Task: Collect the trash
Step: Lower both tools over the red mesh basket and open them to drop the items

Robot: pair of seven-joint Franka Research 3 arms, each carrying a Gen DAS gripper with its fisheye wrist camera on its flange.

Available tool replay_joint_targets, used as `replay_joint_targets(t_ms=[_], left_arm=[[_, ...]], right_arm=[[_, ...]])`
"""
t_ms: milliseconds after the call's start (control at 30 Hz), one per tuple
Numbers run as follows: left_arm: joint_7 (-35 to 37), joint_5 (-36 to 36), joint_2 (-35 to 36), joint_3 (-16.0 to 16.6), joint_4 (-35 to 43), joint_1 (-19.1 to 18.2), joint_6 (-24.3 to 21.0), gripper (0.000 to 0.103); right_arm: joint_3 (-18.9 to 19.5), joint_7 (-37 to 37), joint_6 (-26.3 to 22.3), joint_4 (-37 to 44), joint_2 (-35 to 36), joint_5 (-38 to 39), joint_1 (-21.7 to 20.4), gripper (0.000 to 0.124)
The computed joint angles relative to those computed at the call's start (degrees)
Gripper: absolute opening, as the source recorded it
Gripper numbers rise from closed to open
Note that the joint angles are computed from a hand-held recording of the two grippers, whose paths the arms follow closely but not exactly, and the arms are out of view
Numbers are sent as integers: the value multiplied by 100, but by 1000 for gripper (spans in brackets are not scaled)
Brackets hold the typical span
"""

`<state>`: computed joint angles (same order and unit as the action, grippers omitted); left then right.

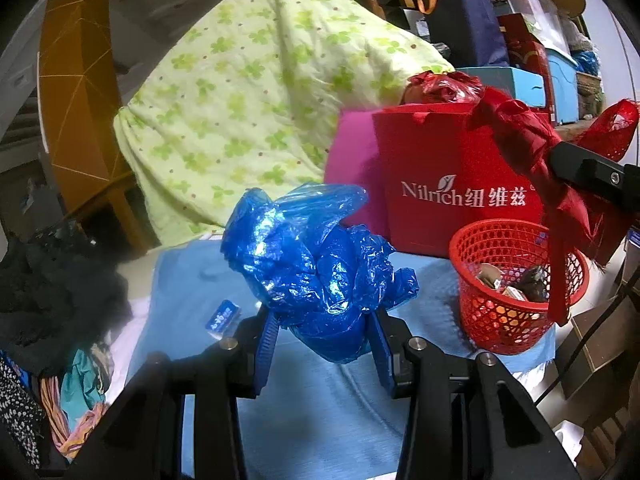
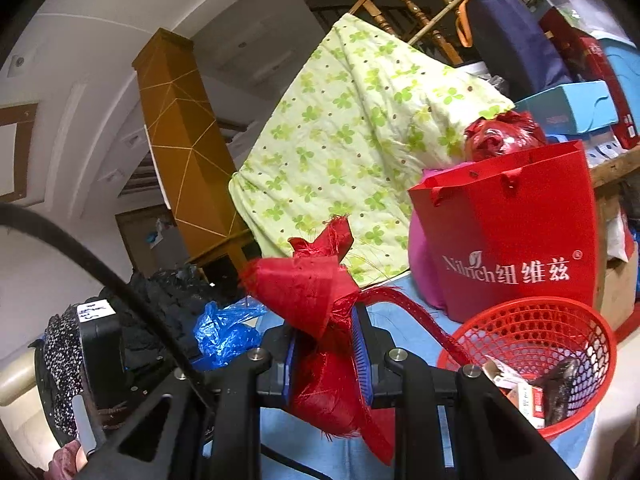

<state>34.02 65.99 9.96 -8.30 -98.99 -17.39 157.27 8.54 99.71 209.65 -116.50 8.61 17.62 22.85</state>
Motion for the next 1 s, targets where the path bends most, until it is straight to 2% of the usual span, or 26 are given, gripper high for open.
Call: replay_joint_targets(t_ms=[167,400,500,567,667,767,833,933,1000], left_arm=[[358,-271,180,-58,213,-60,-19,44],[1402,-1295,513,-138,603,-151,197,44],[2249,-2121,748,-305,861,-109,347,44],[3039,-2850,993,-555,1151,-20,312,44],[4304,-4036,1448,-1113,1693,220,113,45],[5111,-4652,1973,-1377,2381,172,-204,46],[5609,-5043,2361,-1538,2938,106,-590,46],[6056,-5385,2807,-1544,3563,-110,-948,48],[6244,-5456,2989,-1412,3818,-302,-1054,52]], right_arm=[[-53,52,34,-148,-76,83,-61,26],[-160,591,193,-522,-299,-50,-346,26],[-223,1091,300,-684,-376,-335,-536,26],[-280,1516,393,-775,-394,-585,-686,26],[-362,2241,435,-789,-327,-1066,-942,26],[-390,2962,351,-740,-204,-1547,-1216,26],[-374,3444,305,-690,-76,-1846,-1412,28],[-303,4062,115,-622,94,-2199,-1677,28],[-215,4425,-23,-558,213,-2421,-1861,29]])
